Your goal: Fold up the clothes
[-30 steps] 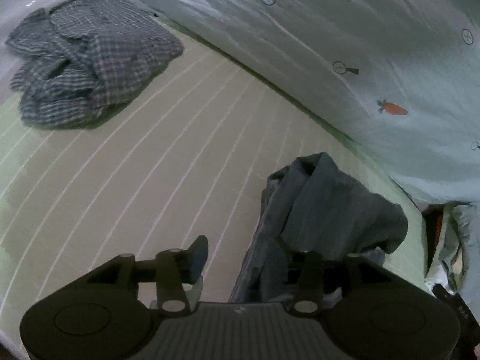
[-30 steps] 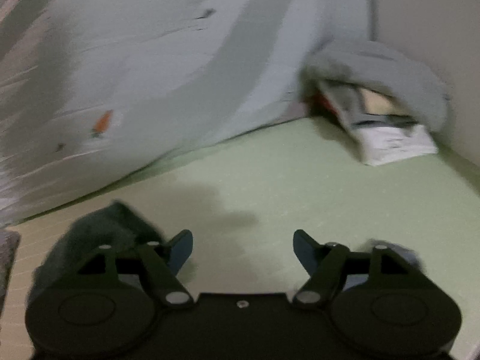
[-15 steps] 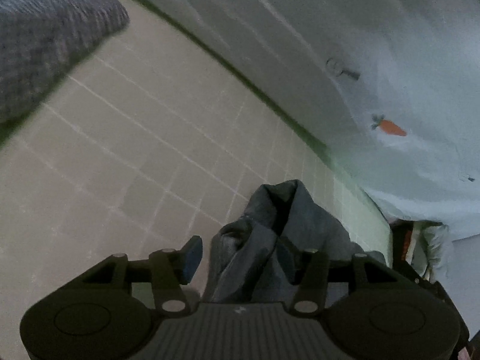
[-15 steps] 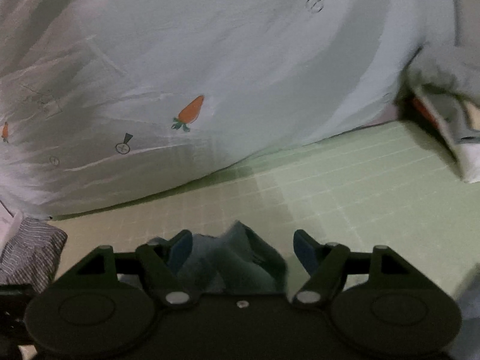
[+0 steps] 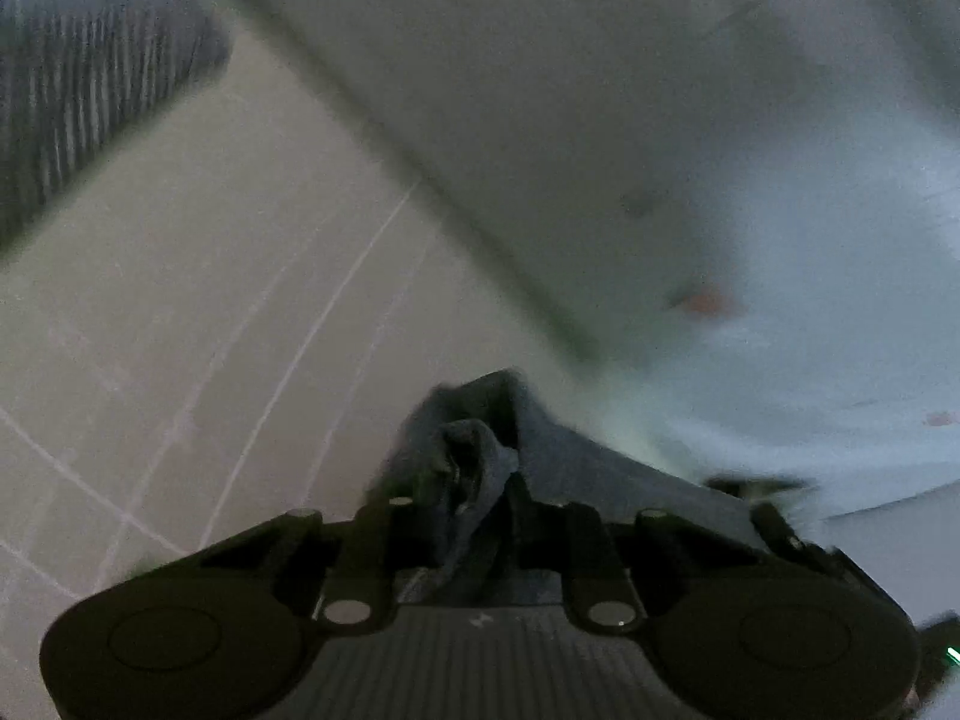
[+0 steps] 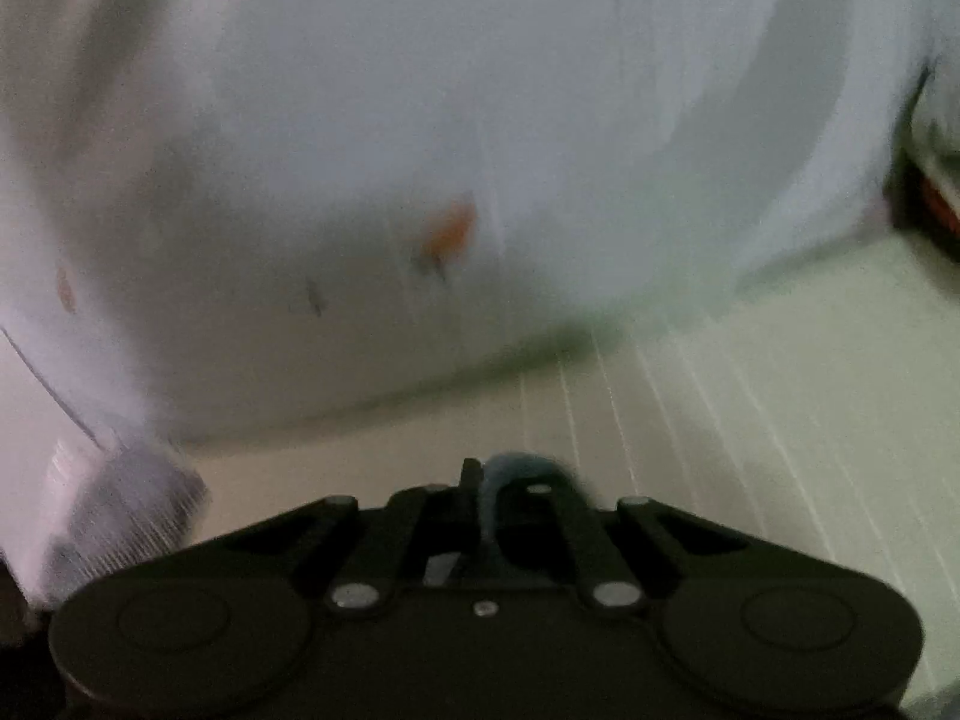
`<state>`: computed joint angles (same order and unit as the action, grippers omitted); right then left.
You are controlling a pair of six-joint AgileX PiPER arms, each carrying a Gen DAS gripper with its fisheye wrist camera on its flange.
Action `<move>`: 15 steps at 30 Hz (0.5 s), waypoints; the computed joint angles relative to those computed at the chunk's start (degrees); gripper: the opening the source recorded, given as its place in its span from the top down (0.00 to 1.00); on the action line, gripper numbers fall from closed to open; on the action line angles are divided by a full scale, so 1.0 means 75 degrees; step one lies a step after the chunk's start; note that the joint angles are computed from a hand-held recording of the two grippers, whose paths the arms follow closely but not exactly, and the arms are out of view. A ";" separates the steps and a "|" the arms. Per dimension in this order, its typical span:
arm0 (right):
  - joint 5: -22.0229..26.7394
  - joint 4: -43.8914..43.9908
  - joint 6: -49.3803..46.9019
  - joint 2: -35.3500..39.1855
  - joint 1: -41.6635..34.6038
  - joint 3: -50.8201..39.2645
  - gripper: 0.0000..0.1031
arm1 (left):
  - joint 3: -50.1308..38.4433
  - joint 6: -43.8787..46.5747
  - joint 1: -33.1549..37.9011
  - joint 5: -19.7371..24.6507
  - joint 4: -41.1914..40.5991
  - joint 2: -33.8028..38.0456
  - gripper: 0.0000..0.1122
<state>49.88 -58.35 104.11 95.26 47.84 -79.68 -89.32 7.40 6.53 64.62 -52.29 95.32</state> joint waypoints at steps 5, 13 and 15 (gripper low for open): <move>0.0581 -0.1881 0.0183 -0.0536 0.0217 -0.0407 1.00 | 0.0103 0.0377 0.1116 0.0025 0.0855 -0.1749 0.91; 0.0929 0.0283 -0.1837 0.0369 -0.0309 -0.1110 0.63 | 0.2299 -0.0788 0.1670 -0.0615 0.2854 -0.2337 0.90; 0.0739 0.0709 -0.1674 0.0419 -0.0053 -0.0739 0.54 | 0.2383 -0.1025 0.1731 -0.0648 0.2832 -0.2302 0.90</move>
